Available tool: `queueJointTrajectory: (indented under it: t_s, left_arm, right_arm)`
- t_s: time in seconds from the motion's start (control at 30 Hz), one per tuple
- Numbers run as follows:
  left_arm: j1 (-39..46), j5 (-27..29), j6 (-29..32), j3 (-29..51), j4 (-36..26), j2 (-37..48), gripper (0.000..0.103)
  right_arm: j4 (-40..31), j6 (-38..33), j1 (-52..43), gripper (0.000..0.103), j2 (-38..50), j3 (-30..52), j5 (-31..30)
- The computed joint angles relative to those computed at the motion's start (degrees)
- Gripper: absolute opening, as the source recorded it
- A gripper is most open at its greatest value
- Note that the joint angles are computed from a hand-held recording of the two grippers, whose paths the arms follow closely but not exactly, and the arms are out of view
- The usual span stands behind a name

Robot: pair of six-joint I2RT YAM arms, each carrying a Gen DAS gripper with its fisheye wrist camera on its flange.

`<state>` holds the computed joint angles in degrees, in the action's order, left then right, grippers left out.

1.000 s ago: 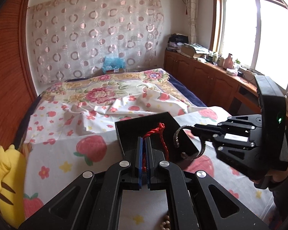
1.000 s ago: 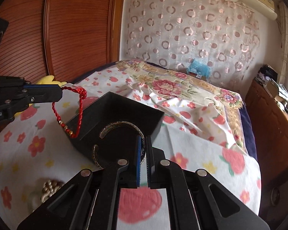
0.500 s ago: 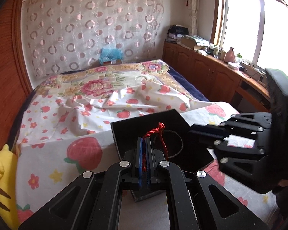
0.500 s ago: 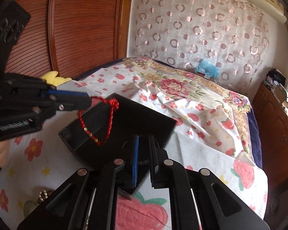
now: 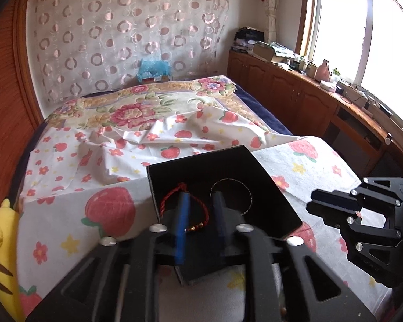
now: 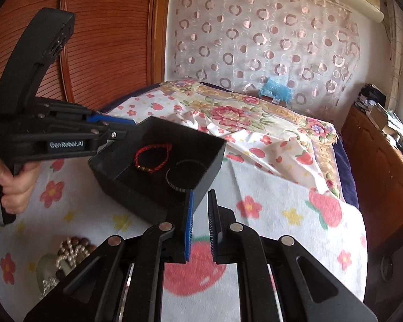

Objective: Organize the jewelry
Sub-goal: 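Carry the bracelets into the black box and open the right tool, then move the right tool back to the jewelry pile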

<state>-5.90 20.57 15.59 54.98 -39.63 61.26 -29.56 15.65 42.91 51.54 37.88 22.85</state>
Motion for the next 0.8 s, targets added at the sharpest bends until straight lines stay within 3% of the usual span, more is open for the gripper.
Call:
queueJointTrajectory:
  t_s: [0.17, 0.3, 0.47, 0.63, 0.8]
  left_arm:
    - [2.1, 1.3, 1.6, -1.8, -4.3, -6.9, 0.026]
    - [6.0, 3.8, 4.2, -4.2, -9.2, -13.3, 0.027]
    - [13.7, 8.4, 9.6, -7.1, -15.4, -19.7, 0.027]
    - [25.5, 15.7, 19.8, -7.9, -25.2, -23.7, 0.027]
    - [39.9, 23.5, 36.0, -7.2, -37.6, -24.3, 0.029]
  right_arm:
    - [-5.0, 6.1, 6.6, 0.012, -5.2, -2.4, 4.4]
    - [-9.6, 12.1, 12.2, 0.028, -8.6, -4.1, 8.2]
    - [-17.1, 22.0, 20.7, 0.03, -11.1, -4.9, 13.6]
    - [-23.1, 32.8, 28.9, 0.03, -11.2, -5.6, 17.2]
    - [-25.6, 40.9, 34.2, 0.03, -12.1, -7.6, 17.1]
